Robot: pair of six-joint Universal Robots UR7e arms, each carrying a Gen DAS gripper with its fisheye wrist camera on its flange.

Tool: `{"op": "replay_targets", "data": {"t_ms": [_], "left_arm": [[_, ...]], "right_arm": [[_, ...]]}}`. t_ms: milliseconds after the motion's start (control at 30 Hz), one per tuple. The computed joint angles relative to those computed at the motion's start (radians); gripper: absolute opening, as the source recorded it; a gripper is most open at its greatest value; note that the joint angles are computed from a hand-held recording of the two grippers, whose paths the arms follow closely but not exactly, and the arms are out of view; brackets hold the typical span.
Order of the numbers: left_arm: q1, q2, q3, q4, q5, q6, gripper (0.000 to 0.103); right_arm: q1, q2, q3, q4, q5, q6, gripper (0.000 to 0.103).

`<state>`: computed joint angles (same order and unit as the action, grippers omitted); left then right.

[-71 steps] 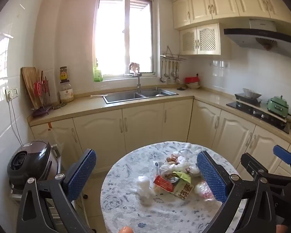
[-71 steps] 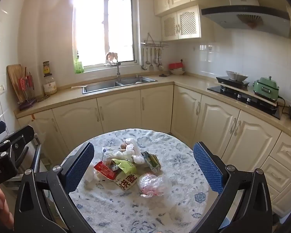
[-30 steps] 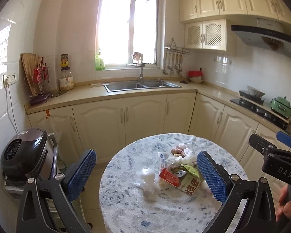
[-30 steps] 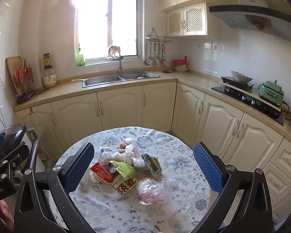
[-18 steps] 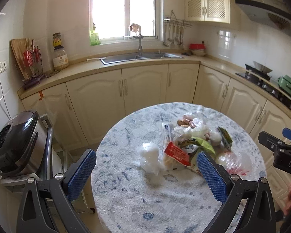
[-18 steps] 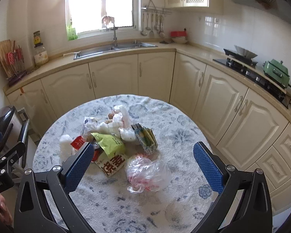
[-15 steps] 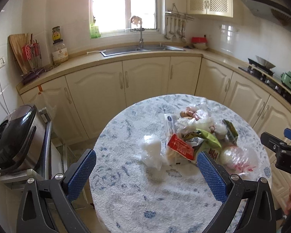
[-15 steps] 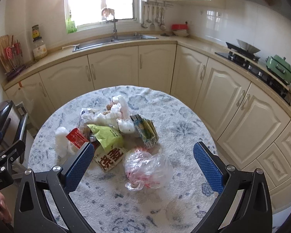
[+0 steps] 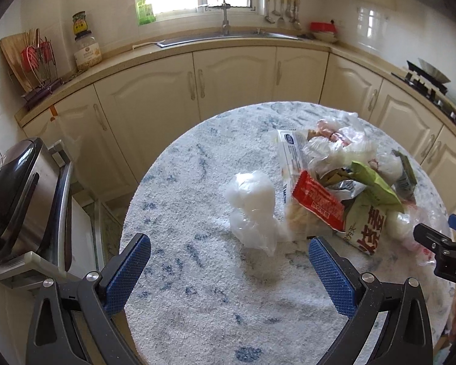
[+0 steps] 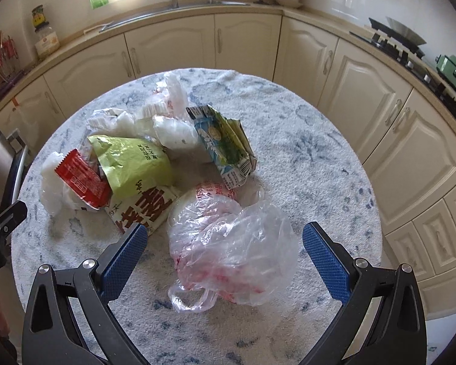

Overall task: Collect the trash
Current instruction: 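Grasp the clear plastic bag with the right tool while the left tool grasps the white plastic bag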

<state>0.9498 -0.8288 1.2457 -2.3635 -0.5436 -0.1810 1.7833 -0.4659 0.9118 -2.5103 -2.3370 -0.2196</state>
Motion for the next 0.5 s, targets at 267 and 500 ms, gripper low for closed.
{"op": "replay_targets", "data": {"t_ms": [267,500], "left_arm": [[0.065,0.101,-0.142,0.052,-0.029,0.023,0.102],[0.116,0.195,-0.284,0.107,-0.054,0.04,0.102]], "right_arm": [[-0.028,0.053,-0.087,0.093,0.027,0.025,0.097],[-0.041,0.073,-0.117,0.12,0.059,0.029,0.08]]}}
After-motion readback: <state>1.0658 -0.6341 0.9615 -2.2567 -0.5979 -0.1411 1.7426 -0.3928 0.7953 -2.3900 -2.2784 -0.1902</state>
